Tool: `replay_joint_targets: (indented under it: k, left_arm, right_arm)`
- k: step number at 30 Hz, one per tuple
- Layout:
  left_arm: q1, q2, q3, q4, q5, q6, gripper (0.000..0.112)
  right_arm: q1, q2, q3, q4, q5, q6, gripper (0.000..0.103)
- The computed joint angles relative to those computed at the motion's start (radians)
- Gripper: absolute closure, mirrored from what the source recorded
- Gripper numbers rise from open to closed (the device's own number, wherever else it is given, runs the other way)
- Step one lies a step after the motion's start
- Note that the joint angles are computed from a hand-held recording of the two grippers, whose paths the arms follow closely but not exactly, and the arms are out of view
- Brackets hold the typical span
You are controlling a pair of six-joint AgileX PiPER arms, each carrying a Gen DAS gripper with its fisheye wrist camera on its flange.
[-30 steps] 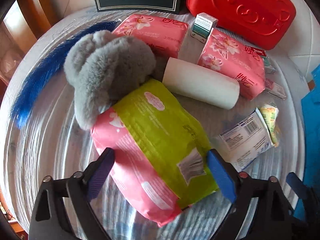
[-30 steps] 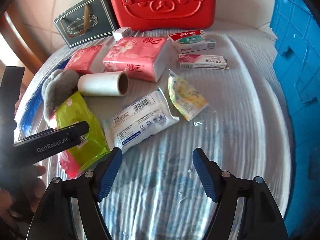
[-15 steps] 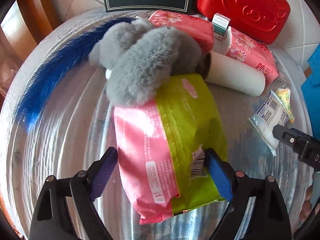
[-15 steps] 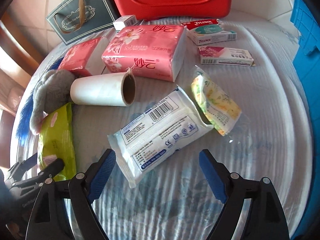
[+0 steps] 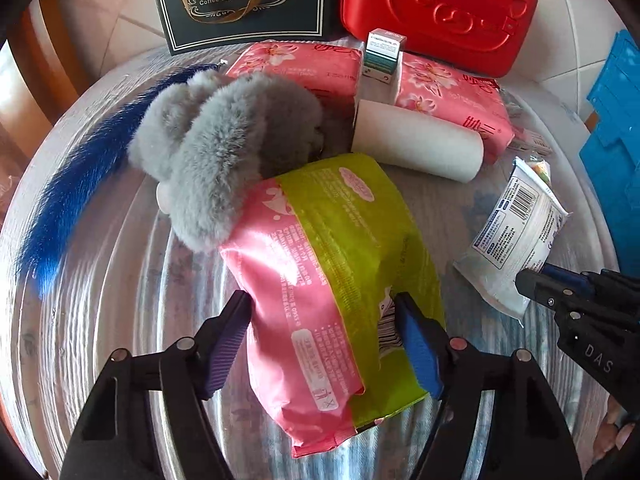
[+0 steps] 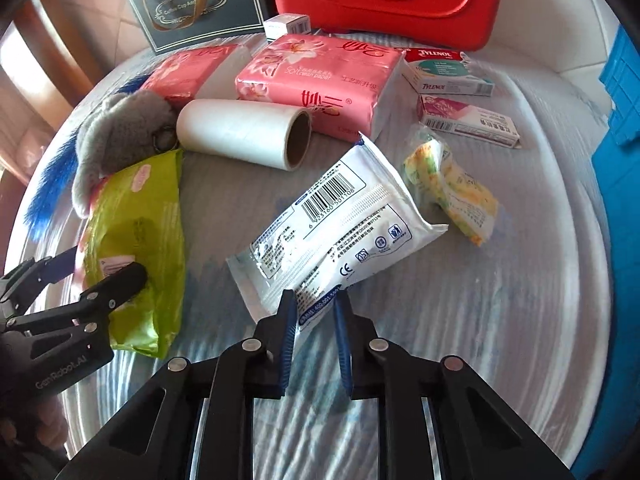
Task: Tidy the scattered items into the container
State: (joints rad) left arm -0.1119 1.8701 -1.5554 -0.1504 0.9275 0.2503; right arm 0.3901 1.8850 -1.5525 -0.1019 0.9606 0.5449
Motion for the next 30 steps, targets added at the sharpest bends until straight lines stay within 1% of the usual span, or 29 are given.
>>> replay_joint_targets:
  k: [2, 3, 5, 7, 8, 10, 11, 12, 13, 14, 15, 17, 19, 20, 22, 24, 25, 26, 27, 29, 30]
  left_arm:
    - [-0.001, -0.038, 0.042, -0.002, -0.002, 0.013, 0.046]
    - [0.000, -0.057, 0.060, -0.008, -0.006, 0.027, 0.048]
    - [-0.002, -0.078, 0.074, -0.010, -0.008, 0.047, 0.053]
    - [-0.014, -0.072, 0.068, 0.017, -0.008, 0.033, 0.053]
    - [-0.016, -0.065, 0.062, 0.021, -0.009, 0.029, 0.053]
    - [-0.017, -0.040, 0.036, 0.011, -0.004, 0.032, 0.053]
    - [-0.017, -0.027, 0.016, 0.008, 0.005, 0.032, 0.052]
    - [-0.020, -0.014, -0.005, 0.012, 0.016, 0.025, 0.052]
    - [-0.026, 0.002, -0.029, 0.021, 0.031, 0.014, 0.049]
    - [-0.033, 0.019, -0.054, 0.031, 0.046, 0.005, 0.044]
    - [-0.040, 0.034, -0.076, 0.037, 0.058, -0.005, 0.042]
    - [-0.056, 0.059, -0.111, 0.048, 0.066, -0.020, 0.039]
    - [-0.074, 0.081, -0.133, 0.092, 0.053, -0.049, 0.037]
    - [-0.071, 0.092, -0.144, 0.087, 0.047, -0.049, 0.033]
    - [-0.051, 0.116, -0.166, 0.038, 0.055, -0.022, 0.031]
    - [-0.037, 0.120, -0.163, 0.003, 0.049, 0.006, 0.031]
    - [-0.033, 0.117, -0.156, -0.010, 0.044, 0.021, 0.034]
    - [-0.033, 0.110, -0.144, -0.016, 0.034, 0.027, 0.038]
    - [-0.036, 0.099, -0.131, -0.013, 0.023, 0.028, 0.041]
    - [-0.041, 0.067, -0.097, -0.003, -0.004, 0.024, 0.054]
    - [-0.039, 0.049, -0.083, -0.008, -0.010, 0.027, 0.057]
  right_arm:
    - [-0.001, -0.034, 0.041, 0.038, -0.020, -0.002, 0.085]
    - [0.003, -0.045, 0.048, 0.035, -0.015, 0.000, 0.086]
    - [0.027, -0.056, 0.047, -0.015, 0.021, 0.019, 0.088]
    - [0.031, -0.053, 0.037, -0.031, 0.048, 0.025, 0.088]
    - [0.024, -0.056, 0.041, -0.031, 0.054, 0.033, 0.086]
    - [0.010, -0.059, 0.046, -0.042, 0.063, 0.075, 0.072]
    - [0.000, -0.061, 0.049, -0.026, 0.054, 0.077, 0.058]
    - [-0.015, -0.068, 0.060, -0.002, 0.032, 0.068, 0.047]
    - [-0.024, -0.069, 0.062, 0.017, 0.016, 0.063, 0.044]
    - [-0.023, -0.061, 0.050, 0.017, 0.012, 0.069, 0.041]
    - [-0.020, -0.048, 0.031, 0.004, 0.014, 0.082, 0.039]
    - [-0.017, -0.004, -0.023, -0.016, 0.032, 0.102, 0.038]
    - [-0.023, 0.042, -0.074, -0.016, 0.048, 0.103, 0.040]
    - [-0.028, 0.056, -0.086, -0.021, 0.052, 0.106, 0.040]
    - [-0.040, 0.084, -0.103, -0.009, 0.051, 0.096, 0.040]
    - [-0.039, 0.103, -0.107, 0.001, 0.043, 0.079, 0.043]
    - [-0.030, 0.102, -0.105, -0.018, 0.035, 0.081, 0.044]
    - [-0.021, 0.102, -0.106, -0.033, 0.033, 0.084, 0.048]
    - [-0.008, 0.103, -0.112, -0.054, 0.040, 0.093, 0.053]
    - [0.006, 0.095, -0.117, -0.068, 0.048, 0.099, 0.058]
    - [0.008, 0.085, -0.110, -0.058, 0.046, 0.095, 0.060]
